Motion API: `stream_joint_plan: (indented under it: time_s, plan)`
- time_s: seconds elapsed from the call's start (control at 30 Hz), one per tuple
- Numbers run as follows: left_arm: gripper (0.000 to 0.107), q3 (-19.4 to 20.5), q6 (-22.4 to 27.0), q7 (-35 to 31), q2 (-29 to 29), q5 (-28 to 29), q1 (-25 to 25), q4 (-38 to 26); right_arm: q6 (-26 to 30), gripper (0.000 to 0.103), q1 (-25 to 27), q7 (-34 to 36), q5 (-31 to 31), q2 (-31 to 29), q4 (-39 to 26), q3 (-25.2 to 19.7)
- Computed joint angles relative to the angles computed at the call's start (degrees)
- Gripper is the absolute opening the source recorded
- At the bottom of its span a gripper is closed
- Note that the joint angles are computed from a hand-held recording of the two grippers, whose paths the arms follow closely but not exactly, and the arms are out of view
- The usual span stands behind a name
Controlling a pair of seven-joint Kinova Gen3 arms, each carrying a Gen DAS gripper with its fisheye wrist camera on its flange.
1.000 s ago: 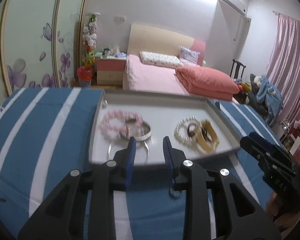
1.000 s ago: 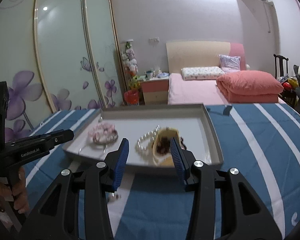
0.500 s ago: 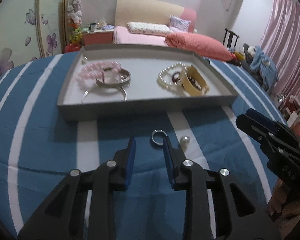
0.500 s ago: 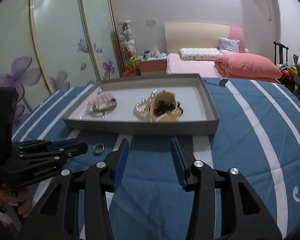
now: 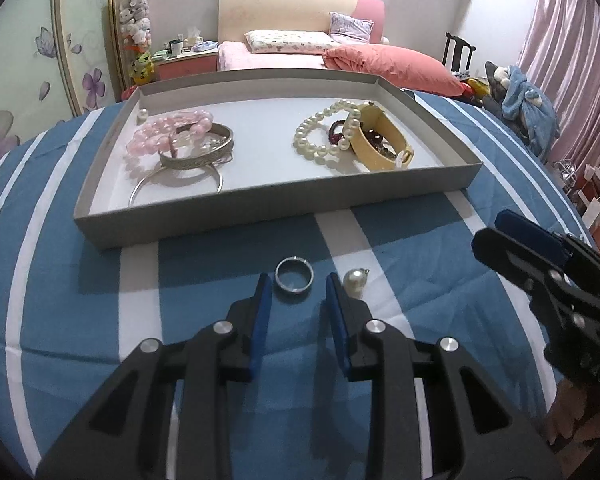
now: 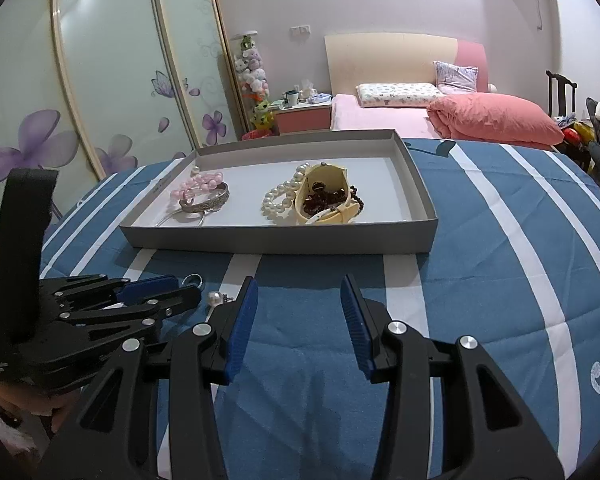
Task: Organize jewelry
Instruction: 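Grasp the silver ring with the left tool while the right tool grasps the single pearl earring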
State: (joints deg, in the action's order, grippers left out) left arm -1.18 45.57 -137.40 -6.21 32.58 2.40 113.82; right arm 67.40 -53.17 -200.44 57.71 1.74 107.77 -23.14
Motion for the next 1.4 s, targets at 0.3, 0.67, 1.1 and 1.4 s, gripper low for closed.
stream_joint_plan:
  time_s: [0.3,0.67,1.1,1.4]
  plan:
    - [0.021,1.65,-4.66,3.02,0.02,-3.04,1.99,0.66,0.03,0.045,0.01,-0.08,-0.09,0.00,-0.06,0.02]
    - [0.021,-2.16,-2.00,2.79,-0.15,-0.86,-1.63,-0.64,-2.33,0.045,0.10,4.41,-1.01,1.09,-1.74,0.61]
    - [0.021,-6.14,0.65,-2.71,-0.80,3.65,-7.52,-1.17,-6.68,0.034,-0.35,21.35,-8.37,7.64,-10.99,5.36]
    - [0.021,-6.14,1.31,-3.80,-0.56,4.60,-8.94,-1.45,-4.76,0.022,-1.62,27.21,-12.36,10.16,-14.85,8.43]
